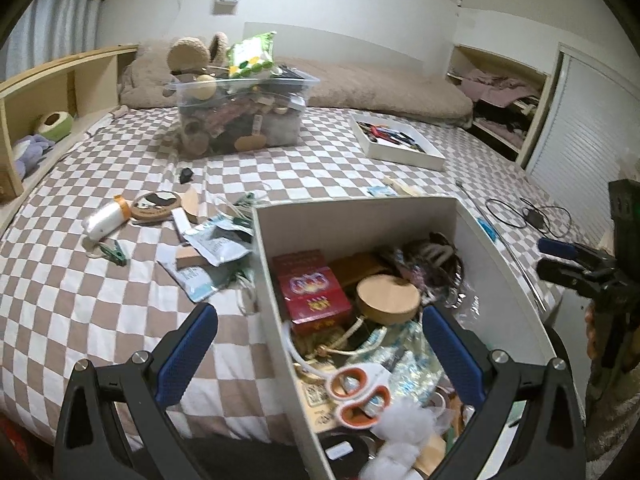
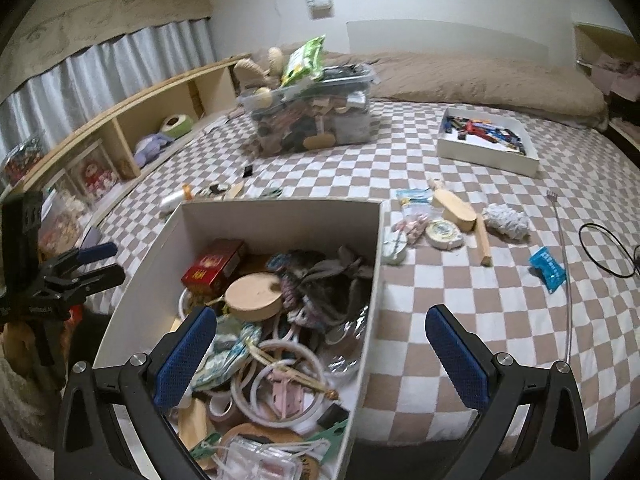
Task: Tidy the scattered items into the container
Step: 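Withdraw both tools from the box back over the bed, then move left tool to a green clothespin while right tool approaches the light wooden stick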
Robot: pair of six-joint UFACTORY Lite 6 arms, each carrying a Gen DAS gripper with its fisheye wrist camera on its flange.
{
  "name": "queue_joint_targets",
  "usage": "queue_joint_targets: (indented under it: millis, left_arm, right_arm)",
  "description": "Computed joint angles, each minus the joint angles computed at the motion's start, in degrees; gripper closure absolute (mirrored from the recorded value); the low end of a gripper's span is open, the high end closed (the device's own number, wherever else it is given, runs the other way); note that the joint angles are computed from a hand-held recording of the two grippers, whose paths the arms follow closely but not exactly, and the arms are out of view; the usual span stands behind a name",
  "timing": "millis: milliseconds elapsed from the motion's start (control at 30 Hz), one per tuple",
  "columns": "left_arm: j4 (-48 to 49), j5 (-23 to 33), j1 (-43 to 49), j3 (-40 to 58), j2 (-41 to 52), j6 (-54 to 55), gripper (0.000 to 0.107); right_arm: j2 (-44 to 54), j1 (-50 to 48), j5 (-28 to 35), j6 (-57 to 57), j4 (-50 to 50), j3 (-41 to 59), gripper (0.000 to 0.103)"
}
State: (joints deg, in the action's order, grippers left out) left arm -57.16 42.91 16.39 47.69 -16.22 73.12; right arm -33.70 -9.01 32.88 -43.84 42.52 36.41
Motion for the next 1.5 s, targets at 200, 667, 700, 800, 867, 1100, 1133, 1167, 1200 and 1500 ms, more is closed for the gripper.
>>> queue_joint_targets:
  millis: [200, 667, 700, 800, 867, 1100, 1133, 1167, 1200, 1500]
  left_arm:
    - [-0.8, -3.5, 0.4, 3.7, 3.9, -0.3, 0.004]
    - [-2.4, -8.6, 0.9, 15.5, 15.6, -1.7, 0.004]
    - [-2.6, -9.0, 0.9, 16.4, 16.6, -1.9, 0.004]
    - [-3.6, -10.2, 0.8, 18.6, 19.1, -1.9, 0.004]
    - [-5.1, -11.7, 0.5, 20.6, 21.5, -1.8, 0.004]
    - [-1.9, -13.8, -0.1, 31.4, 31.7, -9.4, 0.004]
    - [-2.0, -13.9, -0.1, 32.7, 32.8, -9.6, 0.004]
    - [-2.3, -14.1, 0.0, 34.2, 34.0, -9.7, 0.004]
    - [-2.8, -14.1, 0.2, 35.5, 35.3, -9.6, 0.004]
    - [5.3, -13.6, 0.8, 50.8, 49.9, -22.9, 0.004]
  right_arm:
    - [4.4, -6.3, 0.6, -5.6, 6.0, 3.5, 0.0]
    - [15.7, -13.0, -1.9, -11.3, 12.3, 10.5, 0.0]
    - [16.7, -13.3, -2.0, -11.7, 12.9, 11.0, 0.0]
    - [18.9, -14.0, -2.4, -12.6, 14.2, 12.3, 0.0]
    - [20.5, -14.4, -2.8, -13.2, 15.0, 13.3, 0.0]
    - [25.3, -14.8, -5.3, -13.2, 15.6, 16.3, 0.0]
    - [26.3, -15.1, -5.2, -13.9, 16.6, 16.9, 0.0]
    - [27.4, -15.4, -5.2, -14.8, 17.7, 17.4, 0.0]
    - [28.6, -15.7, -5.2, -15.7, 19.1, 18.0, 0.0]
    - [39.3, -14.4, -12.1, -19.0, 24.1, 23.4, 0.0]
